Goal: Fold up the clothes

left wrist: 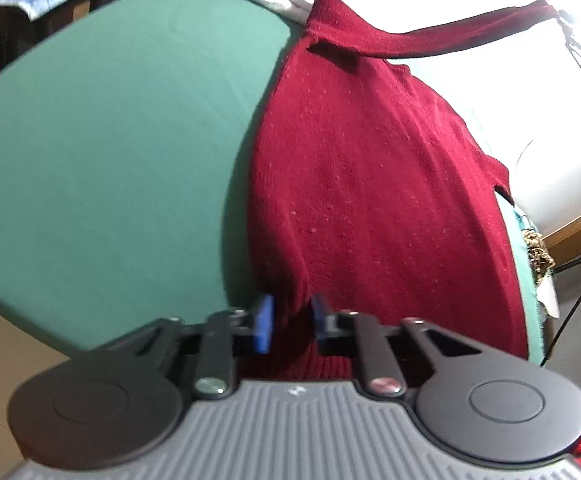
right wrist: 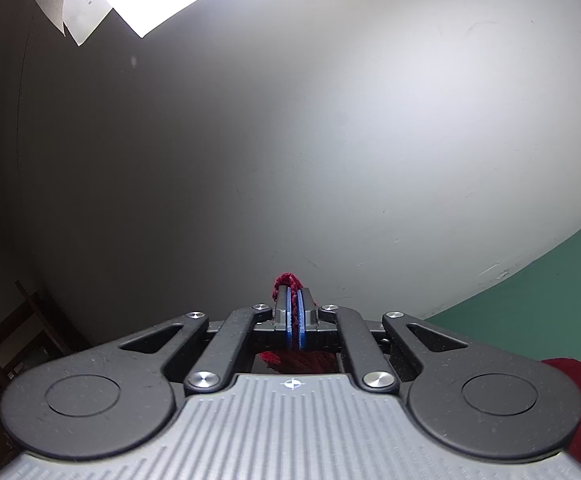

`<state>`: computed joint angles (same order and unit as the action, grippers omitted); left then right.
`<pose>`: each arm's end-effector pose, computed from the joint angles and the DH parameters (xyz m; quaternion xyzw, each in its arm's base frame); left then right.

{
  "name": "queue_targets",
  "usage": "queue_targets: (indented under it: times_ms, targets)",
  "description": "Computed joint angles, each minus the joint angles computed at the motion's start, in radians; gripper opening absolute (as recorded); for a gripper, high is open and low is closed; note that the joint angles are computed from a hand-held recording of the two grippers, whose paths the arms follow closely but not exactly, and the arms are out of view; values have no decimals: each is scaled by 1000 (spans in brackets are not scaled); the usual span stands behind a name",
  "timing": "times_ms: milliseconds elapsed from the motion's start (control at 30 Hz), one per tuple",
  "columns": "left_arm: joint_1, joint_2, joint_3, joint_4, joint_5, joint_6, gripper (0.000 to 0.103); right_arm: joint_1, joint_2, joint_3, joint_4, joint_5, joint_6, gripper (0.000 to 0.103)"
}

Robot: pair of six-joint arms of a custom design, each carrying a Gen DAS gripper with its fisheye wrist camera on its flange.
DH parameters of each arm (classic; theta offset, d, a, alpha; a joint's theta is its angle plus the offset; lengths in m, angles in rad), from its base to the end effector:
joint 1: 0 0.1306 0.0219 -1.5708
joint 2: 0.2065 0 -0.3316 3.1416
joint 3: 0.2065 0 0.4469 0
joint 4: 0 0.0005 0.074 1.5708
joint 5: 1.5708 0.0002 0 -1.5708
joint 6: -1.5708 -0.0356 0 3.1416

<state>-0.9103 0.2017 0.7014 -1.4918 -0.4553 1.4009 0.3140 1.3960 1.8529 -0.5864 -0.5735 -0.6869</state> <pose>0.1148 -0.1231 0.3875 -0.2892 0.8901 -0.1671 0.3101 0.5044 0.1836 0.6456 -0.0498 0.7428 0.4901 0.4533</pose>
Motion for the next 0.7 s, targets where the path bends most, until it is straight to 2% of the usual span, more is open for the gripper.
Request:
queue_targets:
  times_ms: [67,167,233,300,400,567,700]
  targets:
    - [-14,-5,-5,-3,-18,34,1,-3,8,5,4,-4,-2,3]
    - [-45,43,25,-40,-69,82,1,-7,-5,-13,17,-15,12,3]
    - [-60,106,70,-68,-100,58,1,-2,-24,-48,43,-3,24,3]
    - [-77,182,126,-82,-129,-3,1,-2,-39,-67,72,10,26,3]
    - [-91,266,191,-52,-150,-133,1,-22,-52,-69,115,0,2,3]
    - [-68,342,235,55,-88,-349,1,-71,-96,-121,187,-11,-32,3]
    - [-48,398,250,121,-5,-485,1,-91,-120,-213,259,54,-44,3]
